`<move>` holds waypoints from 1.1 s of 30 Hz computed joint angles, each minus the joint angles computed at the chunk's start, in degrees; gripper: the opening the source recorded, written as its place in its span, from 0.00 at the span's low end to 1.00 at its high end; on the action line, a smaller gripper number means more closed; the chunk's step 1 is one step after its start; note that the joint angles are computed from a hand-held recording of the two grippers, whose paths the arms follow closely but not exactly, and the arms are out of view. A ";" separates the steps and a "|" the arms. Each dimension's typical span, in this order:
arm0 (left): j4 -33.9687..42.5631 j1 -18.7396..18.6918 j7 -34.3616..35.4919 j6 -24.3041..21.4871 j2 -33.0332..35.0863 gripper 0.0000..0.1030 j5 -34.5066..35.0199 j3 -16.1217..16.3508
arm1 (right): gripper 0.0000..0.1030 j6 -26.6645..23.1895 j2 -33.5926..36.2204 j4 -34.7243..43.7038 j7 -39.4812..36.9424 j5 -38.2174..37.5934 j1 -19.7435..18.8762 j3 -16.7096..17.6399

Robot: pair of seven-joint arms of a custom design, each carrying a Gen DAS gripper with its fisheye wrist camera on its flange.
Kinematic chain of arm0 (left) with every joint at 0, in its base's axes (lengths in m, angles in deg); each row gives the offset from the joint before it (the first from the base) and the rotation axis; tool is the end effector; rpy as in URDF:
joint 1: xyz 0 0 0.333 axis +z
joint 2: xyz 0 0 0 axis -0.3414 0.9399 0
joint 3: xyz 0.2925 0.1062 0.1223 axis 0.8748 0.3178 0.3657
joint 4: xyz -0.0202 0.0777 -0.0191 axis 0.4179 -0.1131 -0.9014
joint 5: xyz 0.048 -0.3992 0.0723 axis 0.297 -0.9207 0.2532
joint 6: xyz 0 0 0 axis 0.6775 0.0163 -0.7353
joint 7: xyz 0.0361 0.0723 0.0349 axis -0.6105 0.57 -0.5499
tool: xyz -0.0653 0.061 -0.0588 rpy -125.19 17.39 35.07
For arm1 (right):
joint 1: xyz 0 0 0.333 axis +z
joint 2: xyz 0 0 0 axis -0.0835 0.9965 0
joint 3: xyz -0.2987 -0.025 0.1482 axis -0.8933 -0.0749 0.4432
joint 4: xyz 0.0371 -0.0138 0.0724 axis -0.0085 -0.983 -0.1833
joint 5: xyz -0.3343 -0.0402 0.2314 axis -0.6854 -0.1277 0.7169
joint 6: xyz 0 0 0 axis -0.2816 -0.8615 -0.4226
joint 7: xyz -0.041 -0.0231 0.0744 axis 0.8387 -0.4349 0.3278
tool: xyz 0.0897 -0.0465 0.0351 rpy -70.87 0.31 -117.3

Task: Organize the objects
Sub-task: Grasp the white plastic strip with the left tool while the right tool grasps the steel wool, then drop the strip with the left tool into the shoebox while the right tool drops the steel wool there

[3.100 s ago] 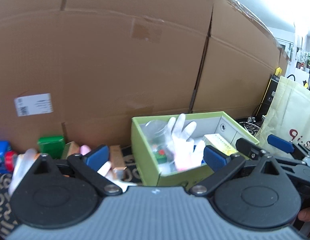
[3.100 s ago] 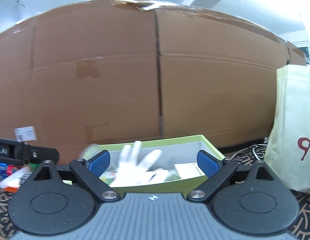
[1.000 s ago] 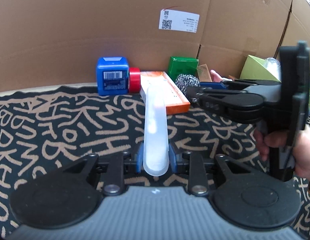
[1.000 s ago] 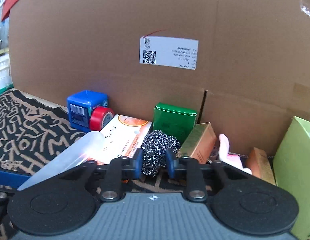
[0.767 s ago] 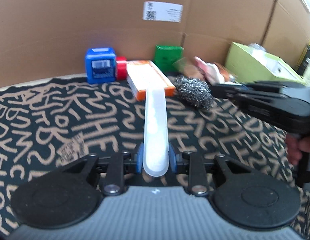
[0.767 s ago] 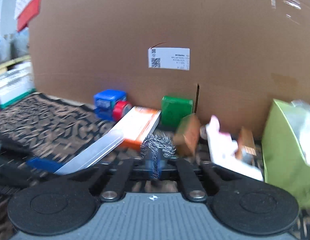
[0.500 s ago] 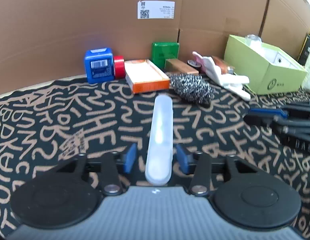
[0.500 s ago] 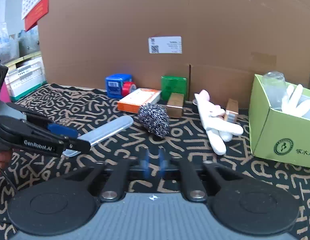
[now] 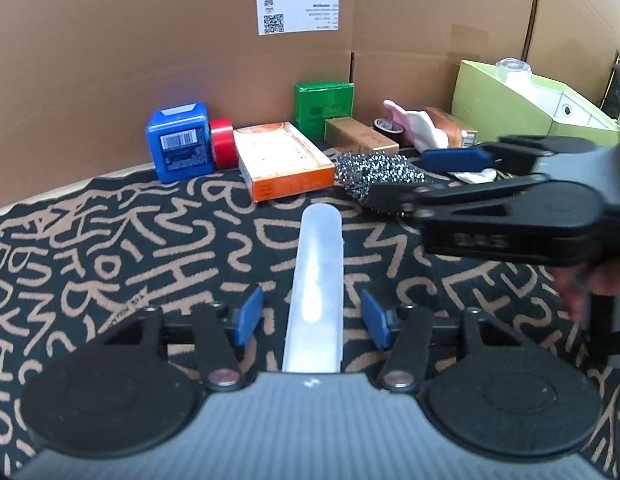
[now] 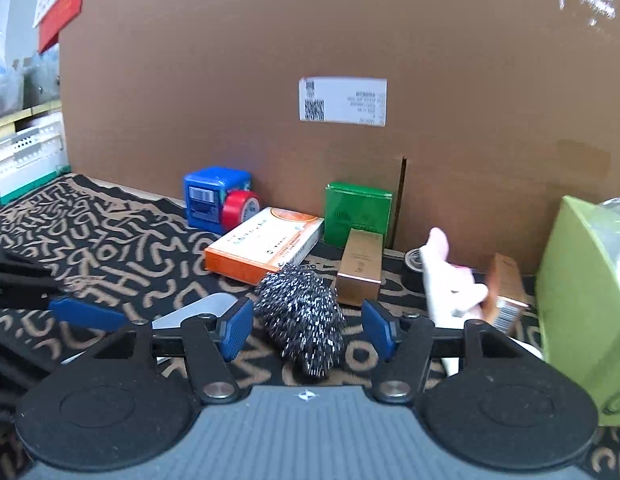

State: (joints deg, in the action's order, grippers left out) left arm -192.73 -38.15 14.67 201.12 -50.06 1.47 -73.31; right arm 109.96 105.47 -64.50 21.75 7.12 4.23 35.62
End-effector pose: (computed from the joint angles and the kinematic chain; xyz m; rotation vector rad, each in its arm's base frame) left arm 0.6617 -0.2158 0.4454 -1.6370 1.9168 -0.8049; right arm 0.6995 0.3649 0.4089 -1.9133 0.9292 -0.5671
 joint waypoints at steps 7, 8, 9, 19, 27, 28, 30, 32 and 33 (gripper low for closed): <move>1.29 0.09 1.78 0.16 1.02 0.29 -0.77 -0.38 | 0.38 -1.56 -0.37 -2.80 -4.96 3.99 -5.00 6.66; 1.37 0.01 1.84 -0.05 1.00 0.26 -1.06 -0.41 | 0.37 -0.43 -1.16 -4.42 -5.01 3.92 -5.66 7.03; 1.37 -0.65 0.99 -0.33 0.89 0.26 -0.72 0.20 | 0.37 0.58 -1.94 -6.07 -4.79 3.74 -6.62 7.72; 0.51 -0.84 -0.49 -0.75 -1.93 0.26 -0.85 -1.77 | 0.37 12.47 -9.90 -21.26 5.40 -0.41 -17.83 14.33; 7.47 -3.09 2.86 1.11 -0.25 0.26 -1.31 -4.53 | 0.37 23.08 -17.71 -28.66 12.02 1.55 -16.94 6.38; 9.23 -3.59 3.49 1.06 0.64 0.26 -1.73 -4.81 | 0.37 24.06 -18.48 -29.20 12.75 2.02 -16.62 5.05; 13.31 -4.10 5.56 0.59 2.92 0.26 -3.56 -6.05 | 0.37 25.80 -19.74 -29.85 12.99 3.94 -14.97 1.70; 18.46 -4.58 8.20 -0.46 5.94 0.26 -6.19 -7.50 | 0.37 27.09 -20.80 -30.27 11.73 7.37 -12.21 -2.37; 21.40 -5.10 9.26 -1.16 7.68 0.26 -7.24 -7.84 | 0.37 27.51 -21.16 -30.25 10.72 9.49 -10.59 -4.50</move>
